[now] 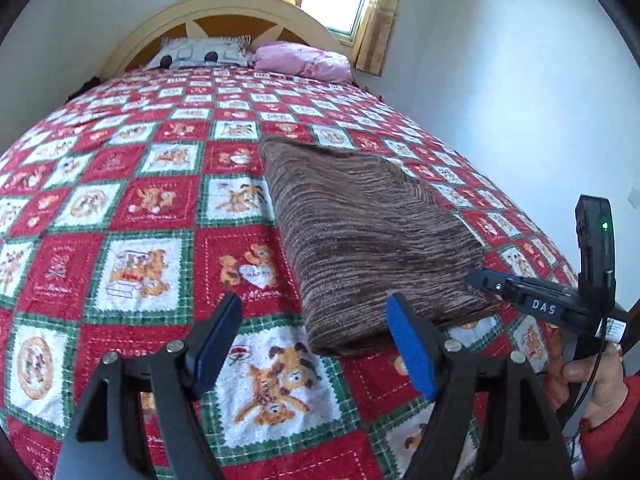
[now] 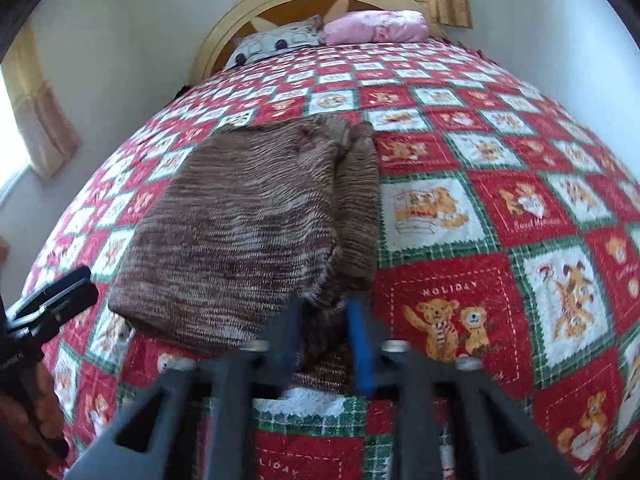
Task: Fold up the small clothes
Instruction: 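Open both grippers above the folded sweater bundle, then grasp the folded sweater with the right gripper while the left gripper grasps it too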
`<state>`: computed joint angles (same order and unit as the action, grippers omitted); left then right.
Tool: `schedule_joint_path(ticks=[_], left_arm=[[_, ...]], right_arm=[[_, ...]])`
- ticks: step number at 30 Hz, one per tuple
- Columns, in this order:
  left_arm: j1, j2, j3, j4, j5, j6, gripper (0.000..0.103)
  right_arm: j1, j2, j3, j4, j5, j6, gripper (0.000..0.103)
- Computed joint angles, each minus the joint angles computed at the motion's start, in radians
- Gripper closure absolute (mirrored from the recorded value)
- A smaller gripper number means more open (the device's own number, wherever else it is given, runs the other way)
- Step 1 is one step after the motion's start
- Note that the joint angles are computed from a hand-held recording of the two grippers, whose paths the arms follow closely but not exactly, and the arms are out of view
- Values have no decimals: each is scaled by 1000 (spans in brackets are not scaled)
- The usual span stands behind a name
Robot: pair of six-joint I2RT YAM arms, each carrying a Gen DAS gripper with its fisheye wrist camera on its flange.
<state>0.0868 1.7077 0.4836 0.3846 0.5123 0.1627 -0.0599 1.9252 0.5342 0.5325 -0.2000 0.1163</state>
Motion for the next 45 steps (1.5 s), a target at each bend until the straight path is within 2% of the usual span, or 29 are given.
schedule_joint_path(ticks=[5,8,10,14,18,20,23,24,26,27,28,31,35,38,40,41,42,44,45], left_arm=[[22,30,57,-25,8,2,26],[13,72,121,-46,-13,-15,26],[3,94,171,-54,-31,-35,26],[-30,139,273,-58,-66,-95,26],[-103,230,398,-66,-188,-201,26],[-136,296,472,-105,-255,-250,26],[-168,387,541,-140,-326,-264,27],[-172,416,559,-153,-326,-264,25],[-176,457,572,-149,-312,-267,23],[-182,460,544,-93,-322,-273,20],[-186,458,537,-84,-332,-270,20],[-180,456,568,-144,-310,-256,18],[-103,422,604,-274,-185,-184,18],[-41,377,580,-253,-93,-196,18],[-28,382,609,-266,-54,-219,18],[-34,397,642,-298,-47,-225,18],[-42,424,683,-340,-22,-226,18],[-58,472,747,-401,14,-219,18],[-76,511,792,-437,3,-218,18]], right_arm=[[-97,-7,-52,7,-104,8,97],[-152,10,-51,-10,-157,-13,97],[-174,-36,-45,-48,-179,-21,97],[-174,-181,-46,-10,-161,-12,96],[-66,-115,131,-58,-116,0,96],[14,-5,275,-146,-44,-46,96],[62,181,467,-266,53,-69,97],[67,242,511,-285,118,-68,101],[39,308,514,-194,130,-42,103],[17,318,510,-173,89,-14,103],[2,319,509,-170,62,19,103],[-3,314,494,-149,51,27,103],[-86,267,420,-113,-89,104,99],[-178,215,362,-106,-184,144,99],[-234,206,364,-124,-283,176,94],[-246,211,388,-160,-314,187,79],[-250,219,414,-190,-335,190,54],[-244,245,465,-209,-379,191,35],[-235,255,485,-214,-378,185,35]])
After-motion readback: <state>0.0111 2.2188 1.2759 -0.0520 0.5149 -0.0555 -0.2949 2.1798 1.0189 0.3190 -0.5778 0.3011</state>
